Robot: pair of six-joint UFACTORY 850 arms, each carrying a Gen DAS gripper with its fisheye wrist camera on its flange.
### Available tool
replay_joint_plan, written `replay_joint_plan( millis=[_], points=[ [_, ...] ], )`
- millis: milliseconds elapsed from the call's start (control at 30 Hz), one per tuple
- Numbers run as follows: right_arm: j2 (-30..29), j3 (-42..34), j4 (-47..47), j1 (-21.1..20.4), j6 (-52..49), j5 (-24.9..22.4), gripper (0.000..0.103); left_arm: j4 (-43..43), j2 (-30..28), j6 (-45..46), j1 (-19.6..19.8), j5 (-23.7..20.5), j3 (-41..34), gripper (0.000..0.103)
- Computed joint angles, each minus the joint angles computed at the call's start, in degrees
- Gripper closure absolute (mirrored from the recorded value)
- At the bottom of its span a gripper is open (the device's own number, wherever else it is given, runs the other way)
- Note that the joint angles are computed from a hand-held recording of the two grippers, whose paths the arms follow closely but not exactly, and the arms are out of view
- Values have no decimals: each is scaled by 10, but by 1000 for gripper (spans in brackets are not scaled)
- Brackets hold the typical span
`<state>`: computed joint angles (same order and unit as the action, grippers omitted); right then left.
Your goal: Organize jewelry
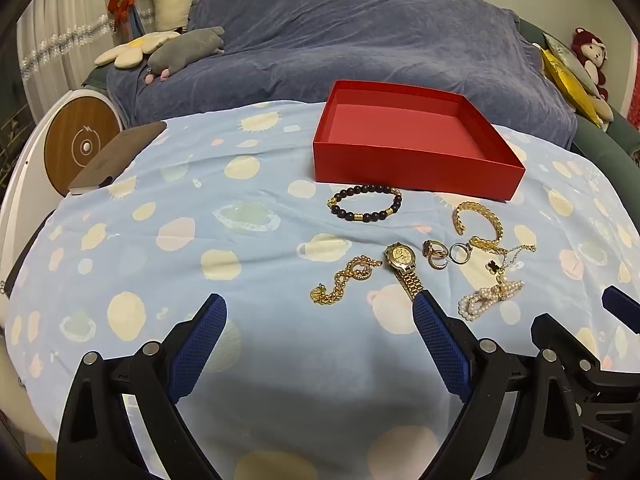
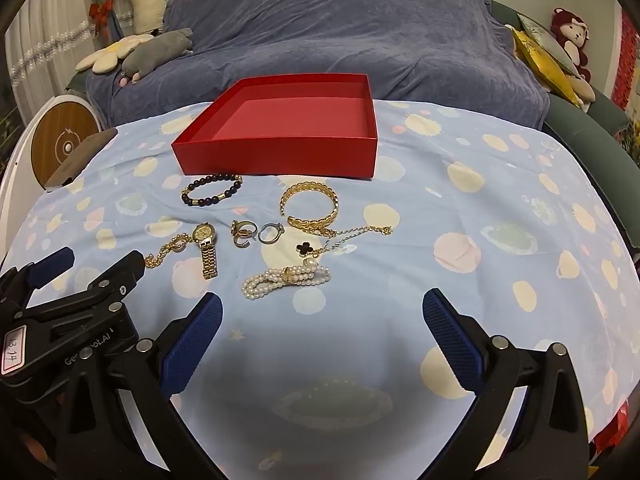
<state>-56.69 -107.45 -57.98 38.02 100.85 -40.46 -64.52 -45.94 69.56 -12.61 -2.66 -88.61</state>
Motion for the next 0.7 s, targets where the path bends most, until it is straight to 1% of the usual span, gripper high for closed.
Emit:
replay_joint_plan(
  millis=[33,200,267,300,333,467,500,533,700],
  points=[
    [0,0,0,0,0,0,5,-15,0,14,0,-1,0,12],
    [0,-1,0,0,0,-1,5,-26,1,24,1,-2,1,12],
    [0,0,0,0,0,0,5,-45,2,43,1,-2,2,12],
    [0,0,0,0,0,0,5,-42,3,40,1,-2,3,12],
    [-1,-1,0,0,0,-1,5,-15,0,14,0,1,0,12],
    [-1,-1,0,0,0,-1,5,9,0,-9,0,0,0,12],
    [-1,-1,0,0,0,-1,5,9,0,-9,0,0,0,12],
    [-1,-1,0,0,0,-1,5,-9,0,9,0,1,0,12],
    [-1,-1,0,0,1,-1,5,-17,0,17,0,1,0,12]
  ],
)
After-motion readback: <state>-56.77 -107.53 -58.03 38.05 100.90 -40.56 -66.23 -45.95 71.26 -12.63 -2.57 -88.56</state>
